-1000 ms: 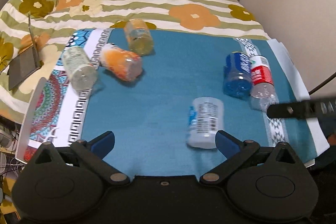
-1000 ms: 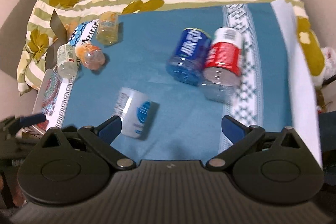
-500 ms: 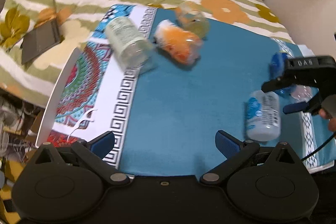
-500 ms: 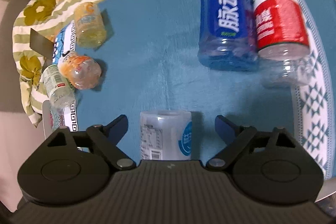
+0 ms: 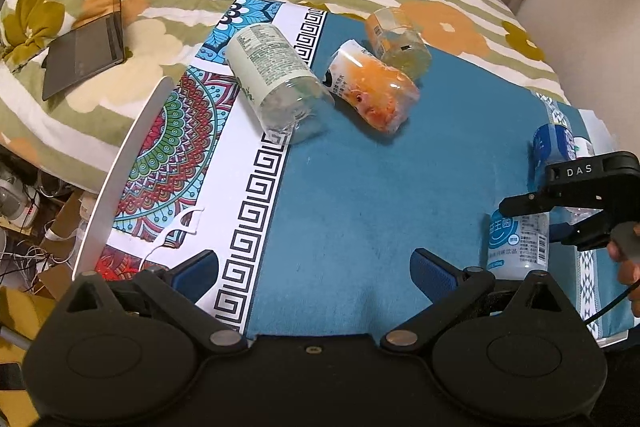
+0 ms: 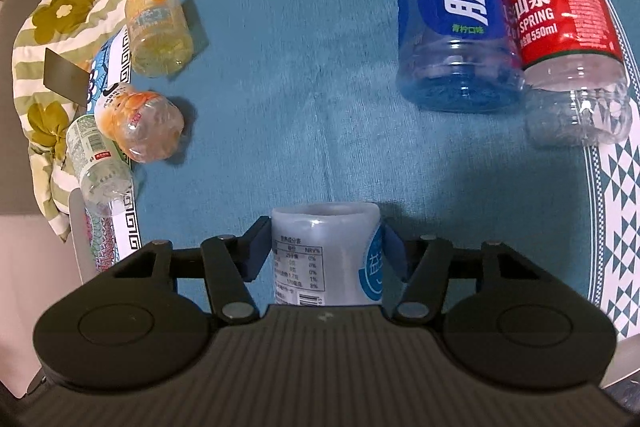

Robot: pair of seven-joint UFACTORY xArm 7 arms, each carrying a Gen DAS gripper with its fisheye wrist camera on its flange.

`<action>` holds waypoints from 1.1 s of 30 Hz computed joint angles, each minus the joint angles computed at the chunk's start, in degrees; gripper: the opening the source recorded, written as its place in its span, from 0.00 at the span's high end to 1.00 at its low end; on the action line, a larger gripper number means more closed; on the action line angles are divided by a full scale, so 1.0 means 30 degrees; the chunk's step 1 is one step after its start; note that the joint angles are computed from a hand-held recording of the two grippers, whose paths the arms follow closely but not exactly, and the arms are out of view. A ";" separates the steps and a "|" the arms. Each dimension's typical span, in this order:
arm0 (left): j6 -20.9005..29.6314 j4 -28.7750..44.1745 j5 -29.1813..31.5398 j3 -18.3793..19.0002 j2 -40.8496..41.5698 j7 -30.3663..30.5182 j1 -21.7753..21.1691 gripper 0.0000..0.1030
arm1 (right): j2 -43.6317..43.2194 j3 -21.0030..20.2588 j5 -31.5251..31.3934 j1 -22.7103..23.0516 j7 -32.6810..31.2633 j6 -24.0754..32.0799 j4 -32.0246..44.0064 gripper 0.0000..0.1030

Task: Flip cup upright
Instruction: 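Lift the white cup with the right gripper and rotate it upright, then lower the upright cup onto the cloth and open the right gripper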

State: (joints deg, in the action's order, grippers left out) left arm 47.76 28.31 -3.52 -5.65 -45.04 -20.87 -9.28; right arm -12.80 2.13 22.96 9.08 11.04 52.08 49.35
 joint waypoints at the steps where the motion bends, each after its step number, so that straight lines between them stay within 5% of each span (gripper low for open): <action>1: -0.0010 0.0017 -0.0033 0.0037 0.0010 0.0038 -0.0044 0.00 | -0.0131 0.0017 -0.0046 0.0001 -0.0011 -0.0082 -0.0066 0.30; 8: 0.0128 0.0207 0.0019 0.0038 -0.0200 0.0248 -0.0114 0.00 | -0.2311 0.0110 -0.0091 0.0233 -0.0296 -0.2760 -0.1510 0.32; 14: 0.0354 0.0134 0.0177 -0.0067 -0.0342 0.0532 -0.0208 0.00 | -0.4038 0.2305 -0.3079 0.0323 0.0961 -1.2366 -0.5909 0.32; 19: 0.0664 -0.0102 0.0634 -0.0398 -0.0464 0.0889 -0.0327 0.00 | -0.3331 0.6210 -0.6611 -0.2936 0.4030 -1.9027 -0.8263 0.31; 22: 0.0942 -0.0432 0.0737 -0.0452 -0.0639 0.1100 -0.0491 0.00 | -0.3532 0.9983 -0.7660 -0.6607 0.5088 -2.0486 -0.8752 0.30; 24: 0.1217 -0.0590 0.0723 -0.0463 -0.0682 0.1258 -0.0647 0.00 | -0.3684 1.1148 -0.7805 -0.7700 0.5221 -2.1133 -0.8953 0.30; 33: 0.1218 -0.0929 0.0641 -0.0591 -0.0837 0.1592 -0.1023 0.00 | -0.5292 1.0893 -0.7869 -0.6845 0.5242 -2.1100 -1.0314 0.29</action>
State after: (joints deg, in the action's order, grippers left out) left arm 51.41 25.53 -1.60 -7.43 -47.55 -16.10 -12.35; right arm -28.68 34.81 -0.64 -11.45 26.76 -11.22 18.40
